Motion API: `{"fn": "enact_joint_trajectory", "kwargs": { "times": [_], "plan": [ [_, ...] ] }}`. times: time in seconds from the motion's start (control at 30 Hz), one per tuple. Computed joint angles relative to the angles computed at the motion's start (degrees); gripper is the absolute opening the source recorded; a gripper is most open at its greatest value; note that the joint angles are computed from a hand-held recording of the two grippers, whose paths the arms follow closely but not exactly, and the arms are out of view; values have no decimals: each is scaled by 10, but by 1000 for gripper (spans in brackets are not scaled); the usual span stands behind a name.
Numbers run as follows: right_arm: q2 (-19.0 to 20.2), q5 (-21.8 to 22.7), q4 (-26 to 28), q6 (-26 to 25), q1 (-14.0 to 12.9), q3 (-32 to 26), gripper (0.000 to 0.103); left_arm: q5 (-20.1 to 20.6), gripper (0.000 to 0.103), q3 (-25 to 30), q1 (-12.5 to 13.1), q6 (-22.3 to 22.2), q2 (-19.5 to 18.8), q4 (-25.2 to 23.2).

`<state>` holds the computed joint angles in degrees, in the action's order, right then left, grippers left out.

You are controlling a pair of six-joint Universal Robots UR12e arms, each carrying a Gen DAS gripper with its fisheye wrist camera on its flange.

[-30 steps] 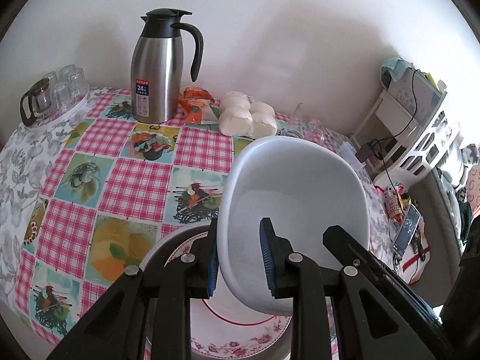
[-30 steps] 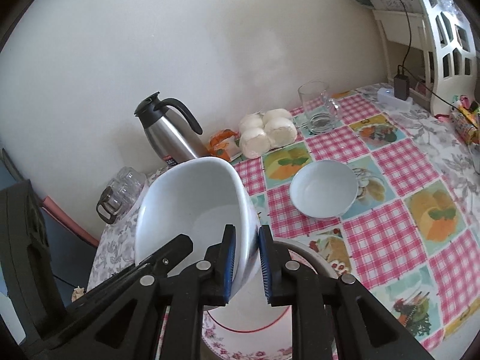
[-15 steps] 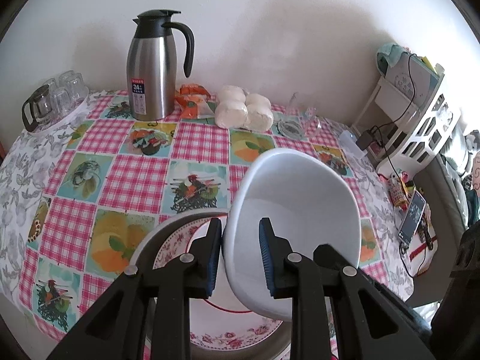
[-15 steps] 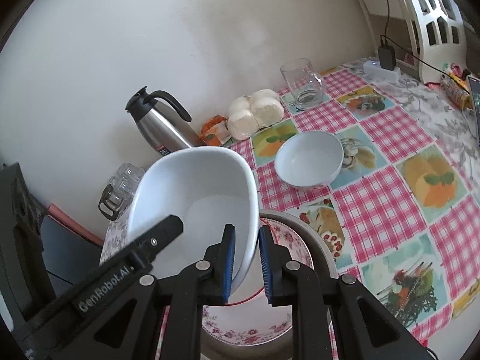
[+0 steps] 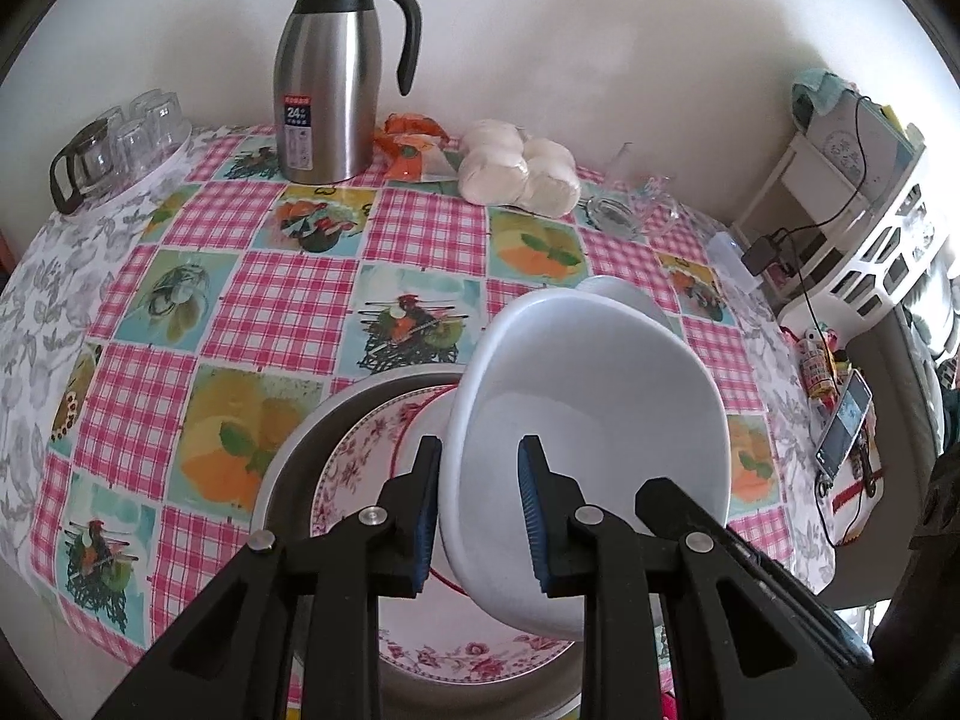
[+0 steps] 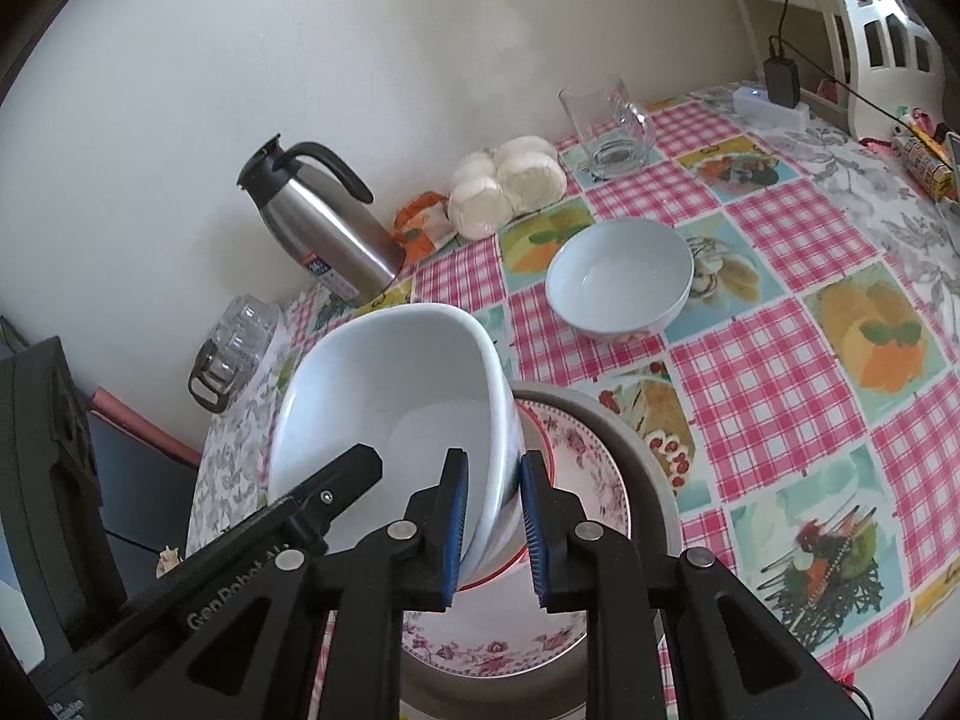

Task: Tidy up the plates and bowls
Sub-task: 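Lower the white square bowl into the strawberry bowl in the tray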

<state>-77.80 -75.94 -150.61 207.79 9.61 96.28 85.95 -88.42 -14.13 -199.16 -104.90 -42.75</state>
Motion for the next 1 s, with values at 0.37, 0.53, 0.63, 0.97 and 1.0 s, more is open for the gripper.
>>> {"fn": "enact_joint_trajectory", "kwargs": {
  "times": [0.37,0.53,0.63,0.97,1.0],
  "plan": [
    [10,7,32,-1,1,-9,21,4,26,6,1,2,-7,-28],
    [12,10,40,-3,1,-11,22,7,26,7,1,-1,-8,-33],
    [13,13,43,-4,1,-12,22,8,26,8,2,-5,-10,-37],
    [16,15,54,-2,0,-14,24,-6,28,9,6,-15,-12,-45],
    [16,14,54,-2,1,-14,24,-6,28,9,6,-16,-12,-44]
  ]
}}
